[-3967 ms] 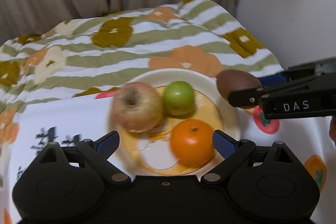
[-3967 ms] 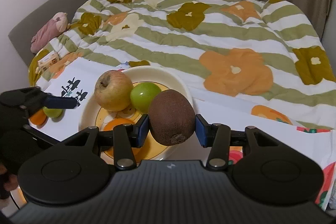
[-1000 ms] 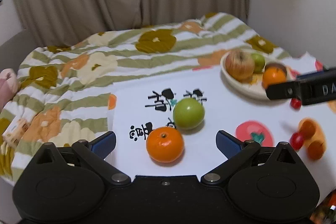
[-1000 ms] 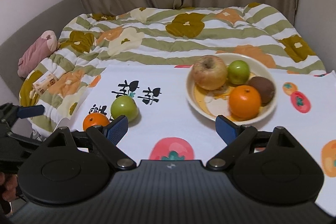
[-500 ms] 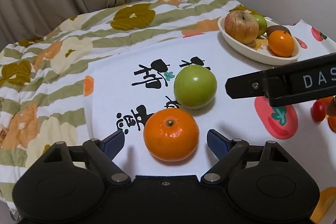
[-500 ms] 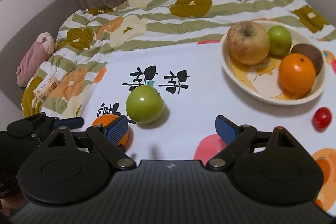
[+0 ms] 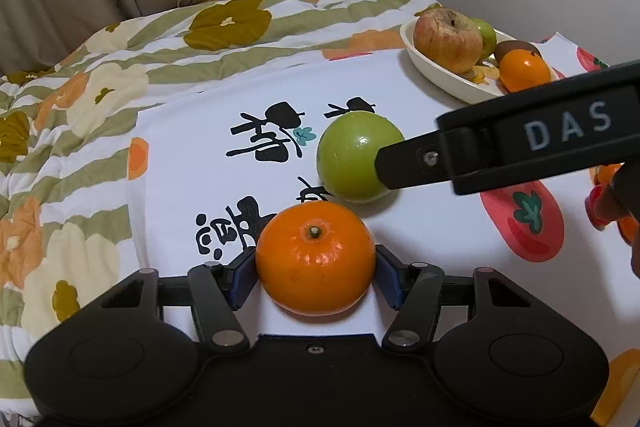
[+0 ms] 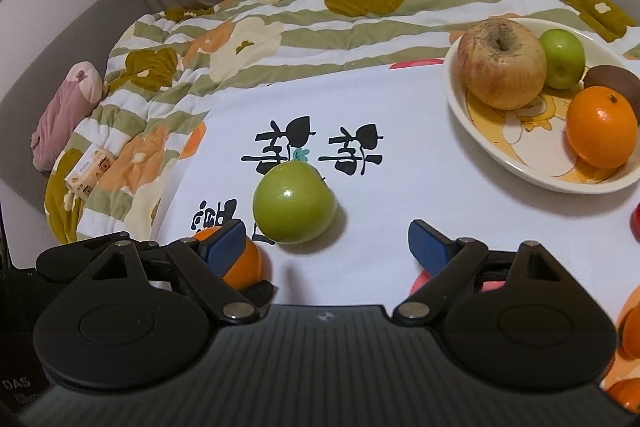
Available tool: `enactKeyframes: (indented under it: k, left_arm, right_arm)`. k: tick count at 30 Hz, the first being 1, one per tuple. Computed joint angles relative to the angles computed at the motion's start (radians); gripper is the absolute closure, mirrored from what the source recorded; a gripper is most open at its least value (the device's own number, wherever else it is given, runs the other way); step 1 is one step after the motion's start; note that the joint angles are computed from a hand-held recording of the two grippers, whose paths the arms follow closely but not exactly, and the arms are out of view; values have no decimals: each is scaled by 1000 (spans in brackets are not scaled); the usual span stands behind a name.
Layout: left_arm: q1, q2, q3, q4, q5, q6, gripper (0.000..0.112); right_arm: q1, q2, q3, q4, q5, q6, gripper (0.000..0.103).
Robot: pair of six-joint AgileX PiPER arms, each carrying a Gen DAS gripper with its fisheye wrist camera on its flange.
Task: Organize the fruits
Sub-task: 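Grasp the small orange with the left gripper while the right grasps the green apple, then carry the small orange and green apple over the cream bowl with both grippers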
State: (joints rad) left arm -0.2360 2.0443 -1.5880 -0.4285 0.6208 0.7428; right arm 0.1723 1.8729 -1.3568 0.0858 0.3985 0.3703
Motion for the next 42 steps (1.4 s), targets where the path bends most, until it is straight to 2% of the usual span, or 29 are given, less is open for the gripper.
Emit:
enactKeyframes:
  k: [6, 10, 17, 24, 33, 42]
  left_arm:
    - [2, -17, 34, -12, -33, 7, 48]
    - [8, -24, 40, 11, -36, -23, 48]
    - [19, -42, 65, 36, -49, -57, 48]
    - [20, -49, 72, 51, -50, -89, 48]
    - [30, -79, 91, 70, -44, -130, 48]
    - [16, -144, 102, 101, -32, -211, 48]
  right_arm:
    - [8, 39, -44, 15, 7, -27, 1]
    - [8, 72, -76, 53, 13, -79, 10]
    - [14, 125, -139, 65, 18, -113, 10]
    - [8, 173, -200, 110, 50, -168, 31]
    - [8, 150, -187, 97, 46, -171, 31]
    - [3, 37, -104, 93, 35, -192, 31]
